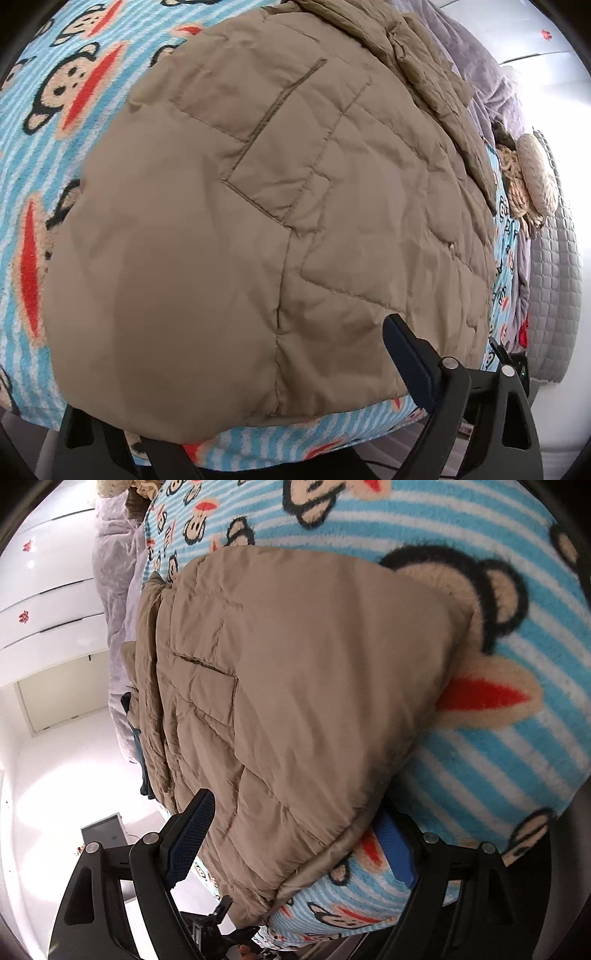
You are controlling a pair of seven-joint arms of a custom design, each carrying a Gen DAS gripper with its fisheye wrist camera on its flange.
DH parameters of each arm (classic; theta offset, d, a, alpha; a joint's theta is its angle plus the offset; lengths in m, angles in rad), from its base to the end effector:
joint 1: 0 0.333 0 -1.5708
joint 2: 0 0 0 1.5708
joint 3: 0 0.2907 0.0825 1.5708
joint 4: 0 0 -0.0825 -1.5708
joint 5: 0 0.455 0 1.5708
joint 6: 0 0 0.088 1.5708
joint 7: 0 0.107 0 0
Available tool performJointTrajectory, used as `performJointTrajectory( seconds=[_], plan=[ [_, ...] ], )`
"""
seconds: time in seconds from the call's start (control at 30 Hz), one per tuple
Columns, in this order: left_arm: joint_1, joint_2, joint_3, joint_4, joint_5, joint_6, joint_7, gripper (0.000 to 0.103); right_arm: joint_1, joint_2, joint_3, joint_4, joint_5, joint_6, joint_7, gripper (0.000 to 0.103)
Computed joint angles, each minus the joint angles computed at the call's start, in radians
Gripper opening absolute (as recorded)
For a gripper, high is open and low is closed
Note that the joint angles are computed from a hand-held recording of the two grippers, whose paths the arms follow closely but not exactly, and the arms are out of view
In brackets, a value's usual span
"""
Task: Fold large clothes
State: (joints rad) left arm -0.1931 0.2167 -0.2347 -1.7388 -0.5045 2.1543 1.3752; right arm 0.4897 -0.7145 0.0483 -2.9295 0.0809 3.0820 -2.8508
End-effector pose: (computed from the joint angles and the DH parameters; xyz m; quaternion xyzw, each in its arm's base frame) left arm 0.6364 -0.3026 0.4270 0.6883 -0.6759 0.1977 0.1740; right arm 0.3686 0.2088 0.3969 -0.0777 0.9042 0.1712 0.3835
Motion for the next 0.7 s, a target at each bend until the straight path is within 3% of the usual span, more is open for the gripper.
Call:
performJointTrajectory(
  seconds=[0.03, 0.1, 0.13, 0.17, 0.2, 0.23, 0.3, 0.5, 0.7],
  plan=[
    [-0.002, -0.001, 0.002, -0.001, 0.010, 0.003, -0.008, 0.073, -0.002, 0.002, 0.003, 0.000, 0.000, 0.007, 0.002, 0.087],
    [-0.006, 0.008, 0.007, 0.013, 0.041, -0.007, -0.023, 0.033, -0.009, 0.010, 0.007, 0.000, 0.000, 0.025, 0.009, 0.081],
    [-0.004, 0.006, 0.007, 0.011, 0.039, -0.002, -0.026, 0.026, -0.006, 0.002, 0.006, -0.006, 0.002, 0.021, 0.013, 0.075],
    [-0.002, 0.003, 0.007, 0.011, 0.032, 0.004, -0.027, 0.020, 0.006, 0.006, -0.011, -0.005, 0.004, 0.023, 0.008, 0.055],
    [-0.002, -0.001, 0.007, 0.014, 0.039, 0.007, -0.028, 0.017, 0.018, 0.007, -0.026, -0.007, 0.007, 0.028, 0.000, 0.027],
    [-0.004, -0.005, 0.007, 0.018, 0.051, 0.007, -0.027, 0.016, 0.034, 0.008, -0.050, -0.005, 0.009, 0.024, -0.015, 0.018],
    [-0.009, -0.019, 0.007, 0.026, 0.077, 0.010, -0.024, 0.013, 0.060, 0.007, -0.096, 0.000, 0.006, 0.026, -0.065, 0.010],
    [-0.013, -0.056, 0.006, 0.064, 0.070, 0.053, -0.028, 0.013, 0.125, -0.026, -0.224, 0.082, -0.006, -0.099, -0.321, 0.008],
    [-0.041, 0.002, 0.011, 0.227, 0.162, 0.112, -0.128, 0.013, 0.171, -0.003, -0.338, 0.223, 0.015, -0.187, -0.595, 0.007]
  ],
)
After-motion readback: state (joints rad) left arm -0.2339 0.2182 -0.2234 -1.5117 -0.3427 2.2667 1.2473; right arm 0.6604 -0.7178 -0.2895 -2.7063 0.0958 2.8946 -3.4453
